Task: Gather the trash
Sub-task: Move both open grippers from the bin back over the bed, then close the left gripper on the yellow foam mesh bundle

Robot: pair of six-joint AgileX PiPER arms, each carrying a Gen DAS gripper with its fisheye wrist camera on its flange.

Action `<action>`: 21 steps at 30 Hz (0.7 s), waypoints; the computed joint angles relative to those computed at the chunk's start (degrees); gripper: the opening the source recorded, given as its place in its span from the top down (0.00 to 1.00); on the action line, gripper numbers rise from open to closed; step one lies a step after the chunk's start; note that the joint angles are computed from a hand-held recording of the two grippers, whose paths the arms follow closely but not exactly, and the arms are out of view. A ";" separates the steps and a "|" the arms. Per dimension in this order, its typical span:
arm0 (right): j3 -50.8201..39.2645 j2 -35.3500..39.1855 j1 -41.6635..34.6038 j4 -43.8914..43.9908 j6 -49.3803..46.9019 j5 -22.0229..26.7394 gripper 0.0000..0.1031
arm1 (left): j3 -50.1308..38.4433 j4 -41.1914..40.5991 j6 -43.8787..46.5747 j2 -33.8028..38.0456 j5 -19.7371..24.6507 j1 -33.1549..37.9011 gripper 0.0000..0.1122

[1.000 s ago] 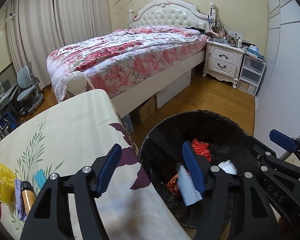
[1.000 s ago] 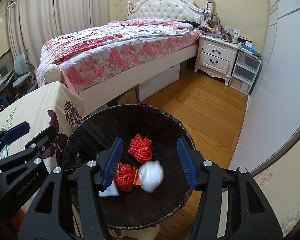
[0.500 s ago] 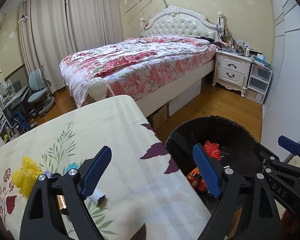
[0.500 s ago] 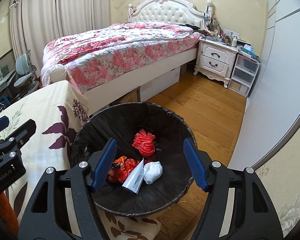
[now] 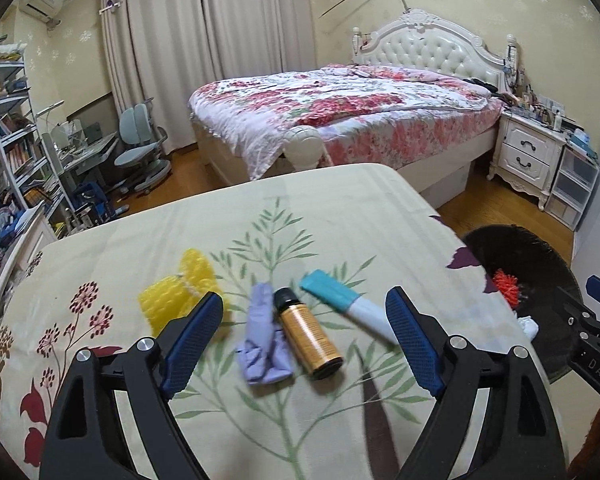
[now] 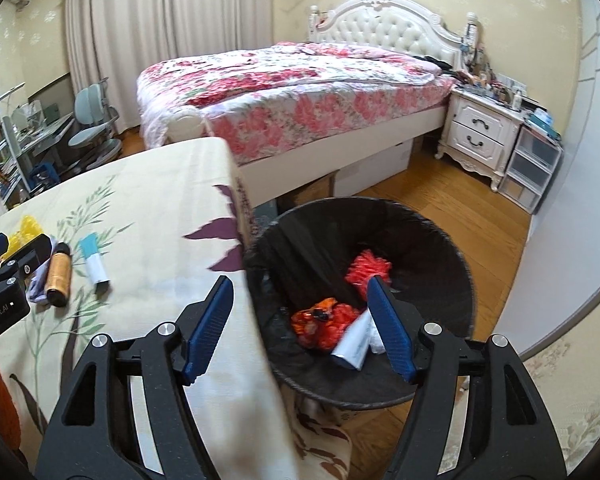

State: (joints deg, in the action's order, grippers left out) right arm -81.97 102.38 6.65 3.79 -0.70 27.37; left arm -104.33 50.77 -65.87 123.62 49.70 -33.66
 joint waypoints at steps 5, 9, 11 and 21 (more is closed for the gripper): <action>-1.90 0.83 3.96 -0.37 0.31 0.83 0.34 | 7.37 2.80 -4.03 -3.90 -0.01 2.53 0.26; -4.56 2.24 6.62 -0.63 0.51 1.89 0.34 | 10.47 3.27 -4.74 -5.33 -1.02 5.30 0.26; -5.47 2.78 7.96 -1.27 1.23 2.31 0.34 | 10.62 2.72 -3.80 -5.15 -1.96 6.66 0.26; -11.56 6.75 12.05 -2.58 2.77 5.36 0.34 | 8.68 -8.35 6.98 -3.18 -7.64 12.77 0.26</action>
State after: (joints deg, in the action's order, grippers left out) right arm -93.53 109.13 18.70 1.21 2.08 32.73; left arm -95.66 42.42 -58.89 120.45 42.06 -20.89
